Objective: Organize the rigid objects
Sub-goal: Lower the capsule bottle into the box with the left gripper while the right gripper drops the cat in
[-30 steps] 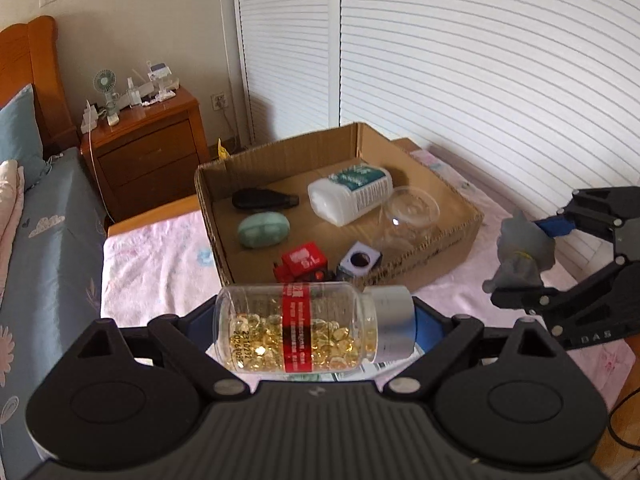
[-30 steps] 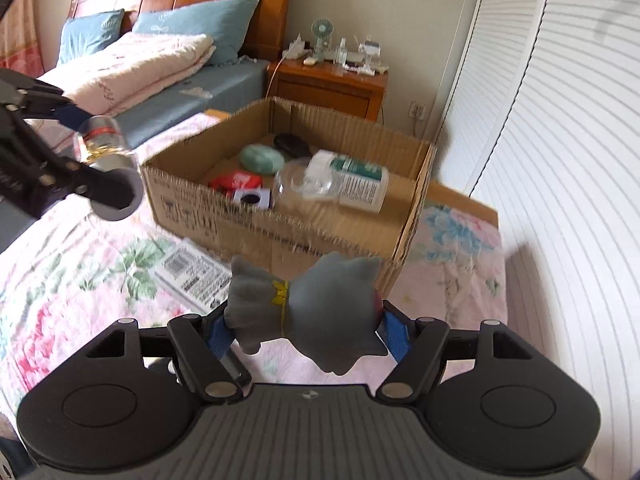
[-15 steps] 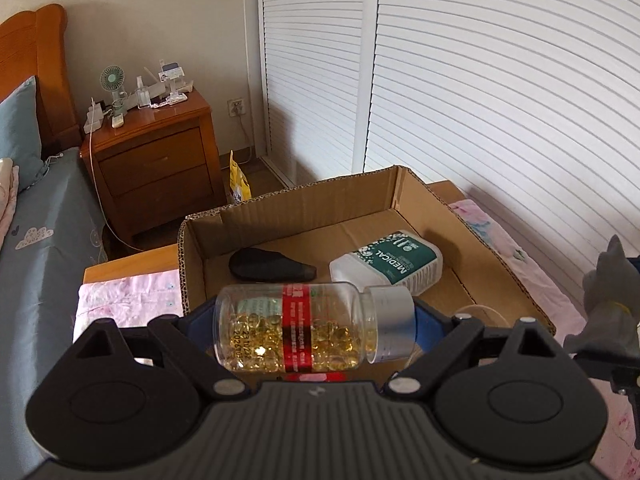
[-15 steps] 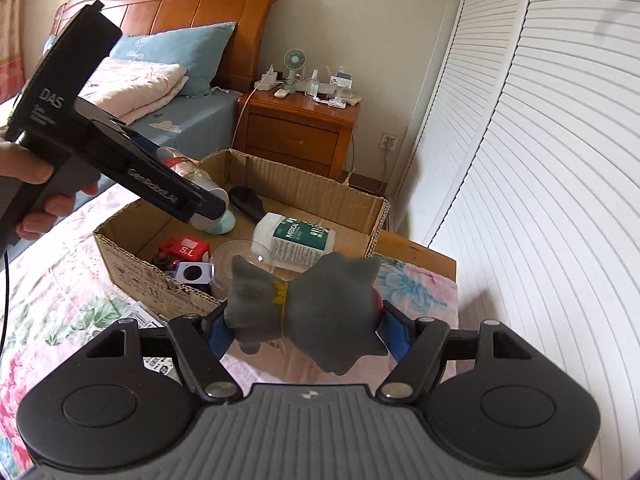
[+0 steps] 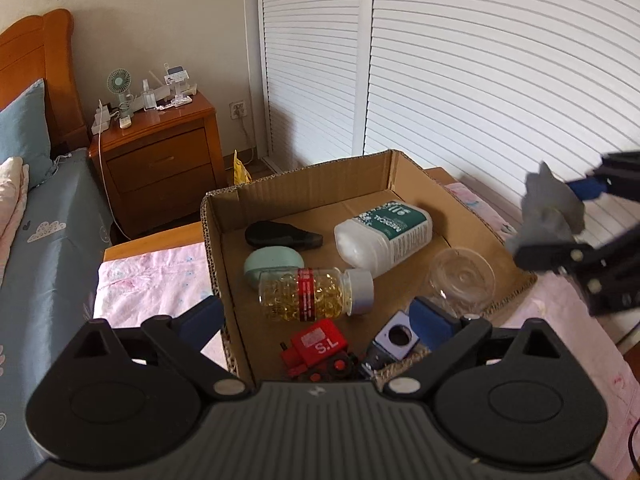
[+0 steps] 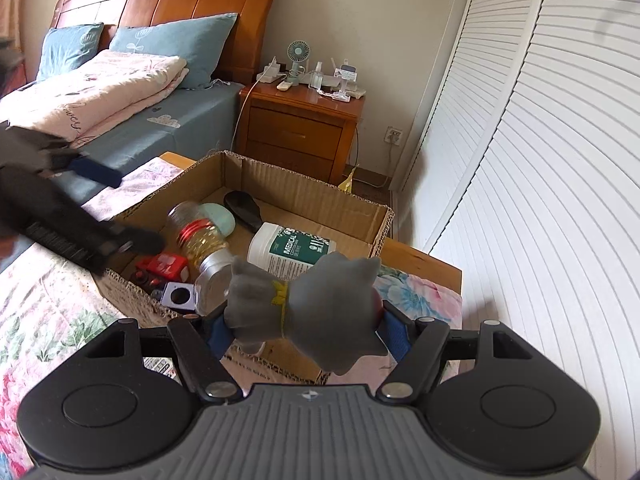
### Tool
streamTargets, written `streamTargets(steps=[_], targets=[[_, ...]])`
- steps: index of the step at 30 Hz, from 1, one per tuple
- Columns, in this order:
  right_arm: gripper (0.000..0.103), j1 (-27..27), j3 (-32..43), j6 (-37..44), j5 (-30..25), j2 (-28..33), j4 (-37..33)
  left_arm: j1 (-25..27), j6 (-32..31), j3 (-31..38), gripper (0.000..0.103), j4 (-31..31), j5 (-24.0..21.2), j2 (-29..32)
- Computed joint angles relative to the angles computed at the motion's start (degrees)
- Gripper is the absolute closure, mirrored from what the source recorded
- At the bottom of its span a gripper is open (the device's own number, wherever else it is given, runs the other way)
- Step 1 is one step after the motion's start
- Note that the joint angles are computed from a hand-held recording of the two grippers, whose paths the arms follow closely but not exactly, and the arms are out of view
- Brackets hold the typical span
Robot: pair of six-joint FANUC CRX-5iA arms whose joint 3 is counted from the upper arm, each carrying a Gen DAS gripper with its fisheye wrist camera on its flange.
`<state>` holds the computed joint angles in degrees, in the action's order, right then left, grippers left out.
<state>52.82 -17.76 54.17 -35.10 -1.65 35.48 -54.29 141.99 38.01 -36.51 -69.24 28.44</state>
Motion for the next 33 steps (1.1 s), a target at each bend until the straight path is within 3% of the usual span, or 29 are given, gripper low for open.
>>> streamTargets(steps=[12, 24, 25, 28, 33], targets=[[0.027, -2.1, 18.0, 11.1, -7.1, 12.5, -11.4, -7.4, 12.1, -4.6, 0.004, -9.7, -8.3, -3.2], [0.025, -4.3, 34.3, 12.3, -16.7, 26.0, -12.8, -6.1, 17.1, -11.3, 0.004, -8.8, -4.4, -6.6], [0.023, -4.4, 34.5, 12.1, -16.8, 26.3, -12.7, -6.0, 17.2, -11.5, 0.004, -8.7, -4.2, -6.7], [0.001, -4.3, 32.4, 8.6, -14.7, 25.9, -9.4, -5.8, 18.0, -12.6, 0.004, -8.4, -3.3, -7.3], [0.0, -3.8, 30.1, 7.6, -14.0, 24.0, -7.6, -5.8, 18.3, -12.7, 0.004, -7.8, -3.5, -7.3]])
